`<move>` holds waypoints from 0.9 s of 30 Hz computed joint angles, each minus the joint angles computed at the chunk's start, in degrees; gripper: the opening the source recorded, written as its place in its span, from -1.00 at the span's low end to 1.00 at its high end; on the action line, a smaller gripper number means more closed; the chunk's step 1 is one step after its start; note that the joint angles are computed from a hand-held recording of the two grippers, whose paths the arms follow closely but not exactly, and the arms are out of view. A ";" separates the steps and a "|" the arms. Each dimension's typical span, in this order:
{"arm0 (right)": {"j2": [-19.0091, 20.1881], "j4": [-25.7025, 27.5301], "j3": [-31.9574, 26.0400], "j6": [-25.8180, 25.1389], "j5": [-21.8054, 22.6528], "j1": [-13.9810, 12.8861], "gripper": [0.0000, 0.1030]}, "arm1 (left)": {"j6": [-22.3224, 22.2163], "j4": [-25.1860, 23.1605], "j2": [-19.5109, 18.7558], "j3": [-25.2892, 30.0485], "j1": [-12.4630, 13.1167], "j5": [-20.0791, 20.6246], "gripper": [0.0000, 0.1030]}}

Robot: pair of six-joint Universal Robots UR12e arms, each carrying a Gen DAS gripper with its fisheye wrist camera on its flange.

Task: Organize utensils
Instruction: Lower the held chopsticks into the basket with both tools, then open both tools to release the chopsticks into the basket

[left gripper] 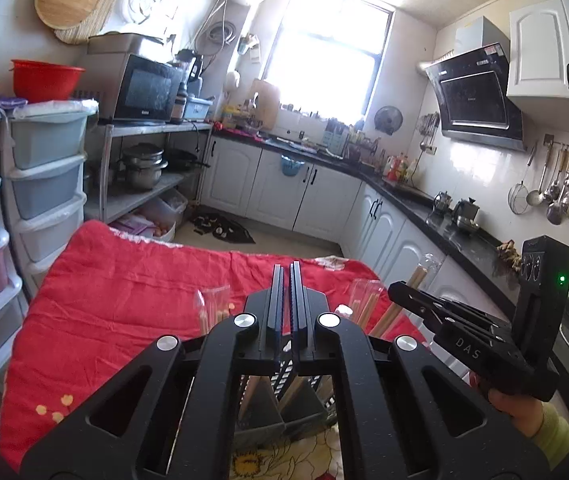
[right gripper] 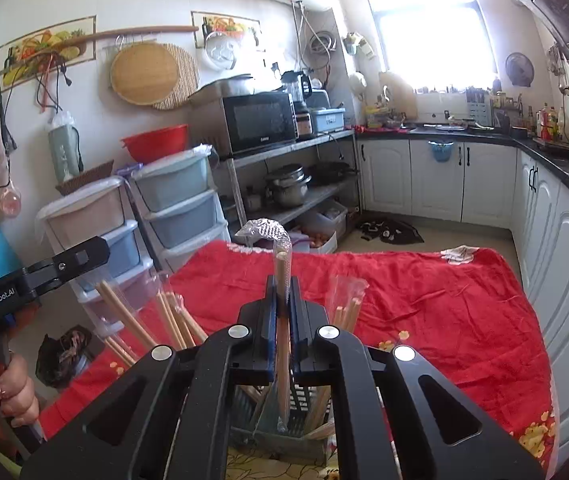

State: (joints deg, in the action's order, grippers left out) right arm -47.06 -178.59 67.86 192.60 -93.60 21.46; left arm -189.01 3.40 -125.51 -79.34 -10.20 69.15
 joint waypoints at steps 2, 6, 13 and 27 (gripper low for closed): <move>0.25 0.72 -0.23 -0.04 -0.04 0.16 -0.89 | 0.04 -0.62 -0.16 -0.03 -0.02 0.05 -1.00; 0.52 2.18 -0.55 -0.58 -0.14 0.33 -0.88 | 0.32 -1.27 -0.32 -0.15 -0.05 0.21 -1.00; 0.36 2.79 -0.12 -1.12 -1.13 0.50 -0.56 | 0.72 -1.64 -0.02 -0.66 -0.09 1.43 -0.55; -1.86 -0.80 3.13 -2.27 -2.70 0.77 -0.18 | 0.64 0.54 1.82 -2.74 -0.05 3.83 0.51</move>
State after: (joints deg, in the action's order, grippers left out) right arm -48.91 -179.39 70.98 190.32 -96.30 22.23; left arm -188.38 3.94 -123.68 -82.08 -10.25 72.98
